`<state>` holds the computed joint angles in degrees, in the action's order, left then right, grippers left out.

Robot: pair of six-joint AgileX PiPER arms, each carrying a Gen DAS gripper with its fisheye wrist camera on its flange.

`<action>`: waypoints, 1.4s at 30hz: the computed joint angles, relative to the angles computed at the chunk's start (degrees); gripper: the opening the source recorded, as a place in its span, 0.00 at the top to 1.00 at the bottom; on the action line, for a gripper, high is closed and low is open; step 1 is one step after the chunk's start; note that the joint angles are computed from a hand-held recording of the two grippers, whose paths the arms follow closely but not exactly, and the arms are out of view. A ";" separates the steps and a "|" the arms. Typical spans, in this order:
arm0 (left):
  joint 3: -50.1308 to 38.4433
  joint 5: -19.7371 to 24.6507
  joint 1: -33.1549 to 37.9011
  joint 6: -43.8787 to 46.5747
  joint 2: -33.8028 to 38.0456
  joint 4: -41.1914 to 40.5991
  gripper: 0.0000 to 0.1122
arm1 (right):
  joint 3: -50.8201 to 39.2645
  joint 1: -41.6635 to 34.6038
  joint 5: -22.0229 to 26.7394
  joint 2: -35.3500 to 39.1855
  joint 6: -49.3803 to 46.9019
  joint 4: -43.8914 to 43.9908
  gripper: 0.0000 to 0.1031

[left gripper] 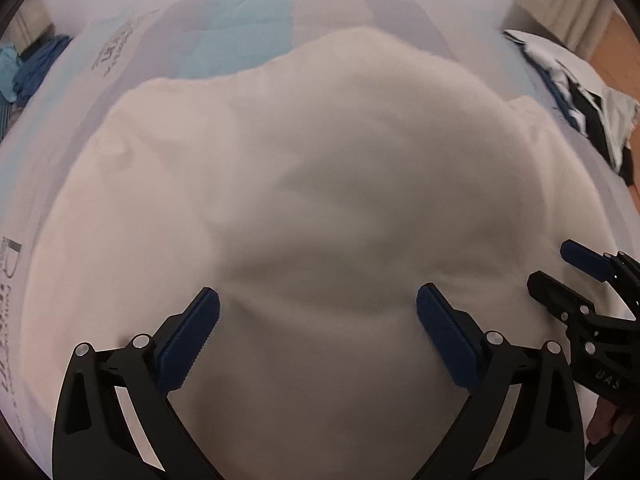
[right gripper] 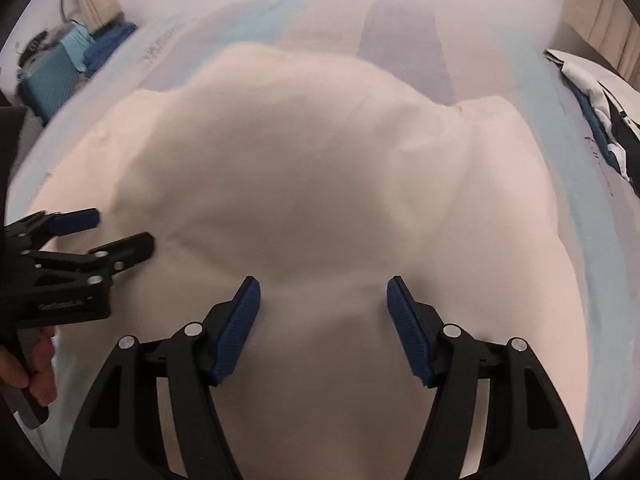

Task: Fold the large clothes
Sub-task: 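Press the folded jacket flat with both open tools, then close the right tool on the edge of the folded cream jacket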

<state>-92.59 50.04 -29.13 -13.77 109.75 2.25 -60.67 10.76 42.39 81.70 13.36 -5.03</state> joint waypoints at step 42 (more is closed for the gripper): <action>1.88 2.78 -8.14 -2.78 -3.24 1.16 0.14 | 9.80 -6.32 9.97 -17.74 8.33 -4.98 0.16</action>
